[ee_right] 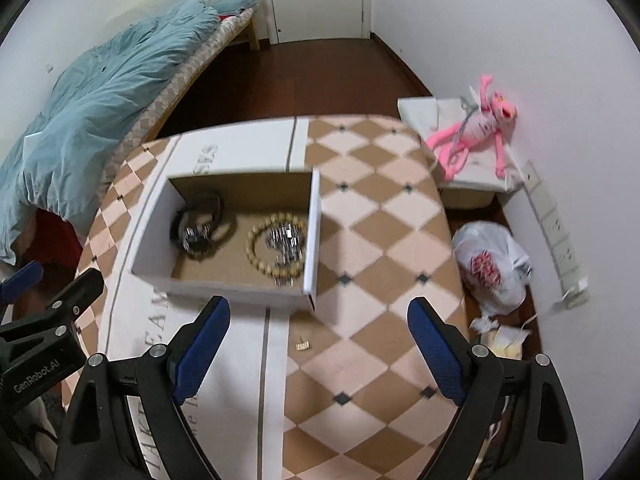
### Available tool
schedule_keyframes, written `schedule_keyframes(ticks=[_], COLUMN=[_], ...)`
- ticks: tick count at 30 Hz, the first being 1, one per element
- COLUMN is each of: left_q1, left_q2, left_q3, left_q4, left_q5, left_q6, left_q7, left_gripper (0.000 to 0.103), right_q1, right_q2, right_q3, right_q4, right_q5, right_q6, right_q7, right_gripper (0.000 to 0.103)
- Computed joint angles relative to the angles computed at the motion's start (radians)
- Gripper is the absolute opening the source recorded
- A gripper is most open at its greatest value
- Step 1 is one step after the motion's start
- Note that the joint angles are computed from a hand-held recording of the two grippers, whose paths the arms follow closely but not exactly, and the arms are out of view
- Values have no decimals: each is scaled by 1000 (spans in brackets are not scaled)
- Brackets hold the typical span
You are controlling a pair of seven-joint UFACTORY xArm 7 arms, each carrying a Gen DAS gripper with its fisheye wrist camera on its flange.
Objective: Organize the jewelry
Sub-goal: 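Grasp the second gold stud with the right tool while the left tool grasps the second black ring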
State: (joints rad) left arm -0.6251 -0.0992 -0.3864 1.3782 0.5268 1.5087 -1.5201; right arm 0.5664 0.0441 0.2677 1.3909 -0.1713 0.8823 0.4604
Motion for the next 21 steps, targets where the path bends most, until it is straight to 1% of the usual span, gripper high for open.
schedule_keyframes(ticks=[2, 3, 5, 8, 10, 12, 13, 14, 15, 16, 17, 21], left_q1=[-2, -3, -4, -8, -10, -10, -10, -9, -9, -9, -9, -12], left_q2=[3, 5, 9, 15, 15, 12, 12, 13, 13, 13, 15, 35], left_q3=[1, 3, 7, 13, 15, 17, 18, 18, 19, 19, 19, 21], left_q4=[-32, -47, -78, -117, -137, -155, -158, -162, -166, -167, -166, -150], left_q5=[-28, -39, -62, -96, -115, -127, -129, -132, -135, -135, -134, -117], left_q6=[-25, -37, -66, -104, -121, -136, -137, -140, -143, -147, -149, -159], left_q7=[-18, -27, -40, -48, -53, -56, -56, -55, -55, -55, -54, -44], left_gripper=[101, 101, 101, 101, 101, 101, 101, 101, 101, 101, 101, 101], right_q1=[-4, -5, -6, -3, 0, 5, 8, 13, 21, 24, 27, 14], right_q2=[-12, -9, -4, 7, 14, 21, 26, 36, 35, 35, 32, -6], right_q3=[-1, 0, 1, 4, 5, 6, 6, 5, 2, 3, 3, -1], right_q4=[-65, -91, -132, -182, -202, -216, -217, -213, -219, -220, -224, -254], right_q5=[33, 43, 60, 67, 73, 61, 54, 28, -16, -25, -37, -2], right_q6=[-48, -70, -112, -168, -199, -220, -223, -210, -220, -220, -227, -260], right_q7=[-9, -17, -24, -32, -42, -39, -38, -24, 3, 2, 6, 2], right_gripper=[78, 76, 68, 59, 56, 50, 40, 27, 24, 12, 12, 12])
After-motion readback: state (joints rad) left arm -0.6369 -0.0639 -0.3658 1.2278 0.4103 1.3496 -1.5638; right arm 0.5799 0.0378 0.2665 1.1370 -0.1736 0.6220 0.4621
